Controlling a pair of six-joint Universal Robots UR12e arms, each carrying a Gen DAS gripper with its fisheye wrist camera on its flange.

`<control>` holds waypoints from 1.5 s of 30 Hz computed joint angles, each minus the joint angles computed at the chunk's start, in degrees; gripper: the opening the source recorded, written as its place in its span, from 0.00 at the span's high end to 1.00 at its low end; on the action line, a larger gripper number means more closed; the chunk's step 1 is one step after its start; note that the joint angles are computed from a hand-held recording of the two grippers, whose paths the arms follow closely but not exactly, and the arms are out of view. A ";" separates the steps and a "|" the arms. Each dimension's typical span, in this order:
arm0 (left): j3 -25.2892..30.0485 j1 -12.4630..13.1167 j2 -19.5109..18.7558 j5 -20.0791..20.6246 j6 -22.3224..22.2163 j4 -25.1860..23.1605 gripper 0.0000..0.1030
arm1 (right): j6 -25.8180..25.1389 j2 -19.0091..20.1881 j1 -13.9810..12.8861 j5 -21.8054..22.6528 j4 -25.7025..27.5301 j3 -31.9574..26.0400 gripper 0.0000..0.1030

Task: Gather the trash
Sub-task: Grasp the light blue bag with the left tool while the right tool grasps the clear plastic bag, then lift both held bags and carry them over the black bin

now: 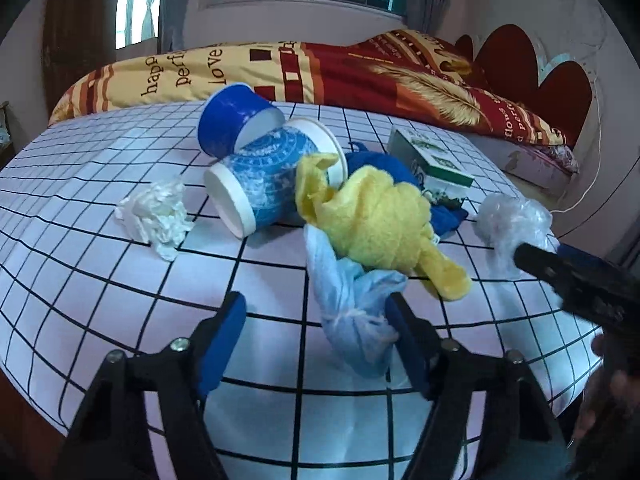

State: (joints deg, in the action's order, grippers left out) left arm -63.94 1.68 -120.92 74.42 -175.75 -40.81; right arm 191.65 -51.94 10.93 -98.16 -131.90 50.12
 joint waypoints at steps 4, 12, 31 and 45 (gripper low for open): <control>-0.05 0.10 -0.02 -0.89 1.21 -0.74 0.50 | -0.18 1.81 -0.30 1.71 3.35 -2.99 0.46; -1.82 0.86 1.42 -3.64 1.87 1.32 0.76 | -0.59 -1.13 -0.55 3.79 -0.88 2.36 0.88; -6.23 0.39 5.75 -6.02 3.51 4.74 0.76 | 1.39 -12.71 -1.03 1.51 -12.58 18.34 0.92; -8.76 -2.33 8.19 -10.49 9.10 3.78 0.76 | 4.96 -22.04 -2.61 -3.98 -16.51 30.48 0.92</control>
State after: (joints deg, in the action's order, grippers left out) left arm -72.71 -0.65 -112.73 63.93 -166.65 -37.04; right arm 196.60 -73.98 8.31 -102.14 -148.41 80.60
